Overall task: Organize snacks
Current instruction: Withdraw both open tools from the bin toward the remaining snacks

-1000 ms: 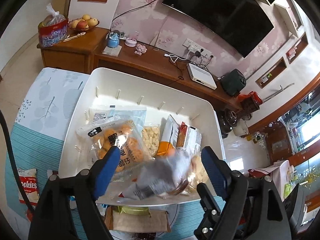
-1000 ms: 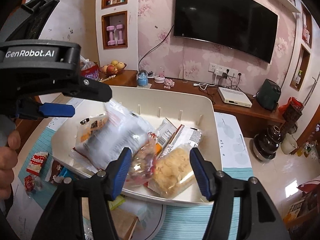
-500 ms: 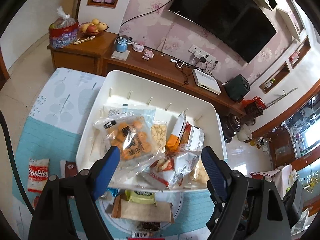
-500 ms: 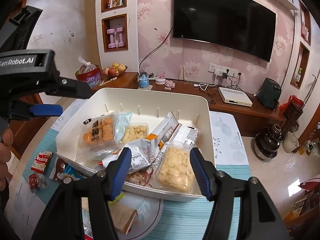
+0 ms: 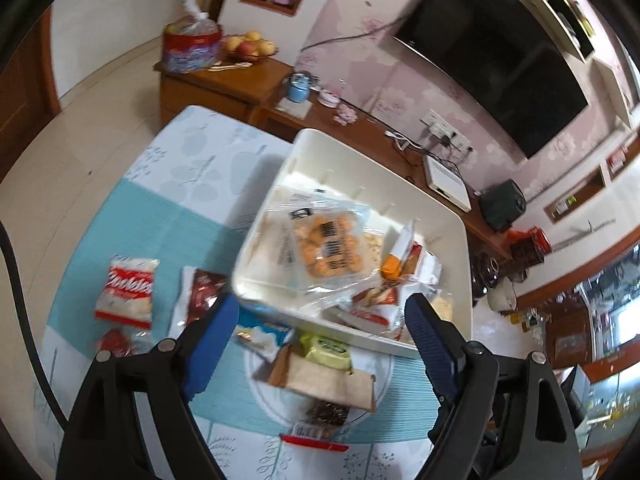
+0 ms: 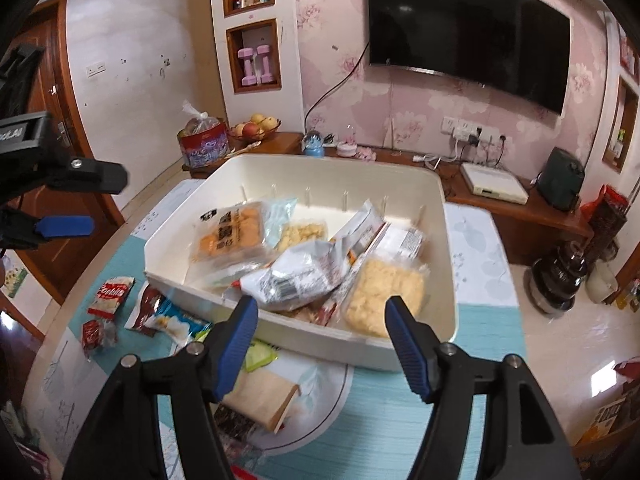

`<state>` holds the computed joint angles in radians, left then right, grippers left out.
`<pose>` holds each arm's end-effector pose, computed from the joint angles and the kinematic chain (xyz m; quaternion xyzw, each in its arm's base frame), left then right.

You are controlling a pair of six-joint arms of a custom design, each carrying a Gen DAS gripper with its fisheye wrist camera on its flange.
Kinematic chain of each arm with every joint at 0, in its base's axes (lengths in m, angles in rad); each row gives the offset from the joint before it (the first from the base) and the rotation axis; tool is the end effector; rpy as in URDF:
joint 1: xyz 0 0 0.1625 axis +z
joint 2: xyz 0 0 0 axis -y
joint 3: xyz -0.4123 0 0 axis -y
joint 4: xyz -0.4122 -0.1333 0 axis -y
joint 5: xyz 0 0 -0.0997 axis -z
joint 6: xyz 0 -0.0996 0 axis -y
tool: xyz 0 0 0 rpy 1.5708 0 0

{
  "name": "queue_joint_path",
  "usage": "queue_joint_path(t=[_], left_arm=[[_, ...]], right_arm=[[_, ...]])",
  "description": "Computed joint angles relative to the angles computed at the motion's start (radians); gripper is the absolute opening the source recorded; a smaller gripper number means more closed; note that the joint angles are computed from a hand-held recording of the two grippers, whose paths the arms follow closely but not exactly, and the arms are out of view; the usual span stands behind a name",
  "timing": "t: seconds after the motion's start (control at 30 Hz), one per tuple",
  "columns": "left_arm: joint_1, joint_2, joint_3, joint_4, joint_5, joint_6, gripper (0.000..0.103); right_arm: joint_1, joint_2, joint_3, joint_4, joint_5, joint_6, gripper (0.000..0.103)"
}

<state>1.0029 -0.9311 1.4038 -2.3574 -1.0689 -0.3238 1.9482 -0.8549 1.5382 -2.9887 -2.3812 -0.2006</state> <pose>-0.2425 -0.7170 0.2533 0.0780 0.9544 -0.2424 0.1560 0.3186 -0.6377 0.2292 0.1088 -0.8625 0.3612 0.3373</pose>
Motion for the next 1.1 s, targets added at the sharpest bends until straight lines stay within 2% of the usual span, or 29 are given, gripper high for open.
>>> queue_joint_path(t=[0.2, 0.33, 0.5, 0.7, 0.9, 1.1], left_arm=[[0.026, -0.058, 0.059, 0.012, 0.031, -0.086, 0.085], [0.04, -0.089, 0.09, 0.034, 0.071, -0.122, 0.085], [0.058, -0.118, 0.116, 0.081, 0.125, -0.153, 0.085], [0.072, -0.129, 0.115, 0.169, 0.189, -0.186, 0.085], [0.09, -0.118, 0.081, 0.226, 0.194, -0.188, 0.085], [0.109, -0.096, 0.032, 0.292, 0.194, -0.168, 0.085]], right_arm=[[0.002, -0.007, 0.028, 0.05, -0.017, 0.048, 0.066], [-0.002, -0.027, 0.054, 0.112, -0.009, 0.13, 0.066], [0.004, -0.038, 0.082, 0.132, -0.023, 0.248, 0.066], [0.015, -0.039, 0.092, 0.165, -0.008, 0.338, 0.066], [0.024, -0.031, 0.084, 0.229, -0.021, 0.427, 0.066], [0.034, -0.024, 0.076, 0.292, -0.061, 0.571, 0.066]])
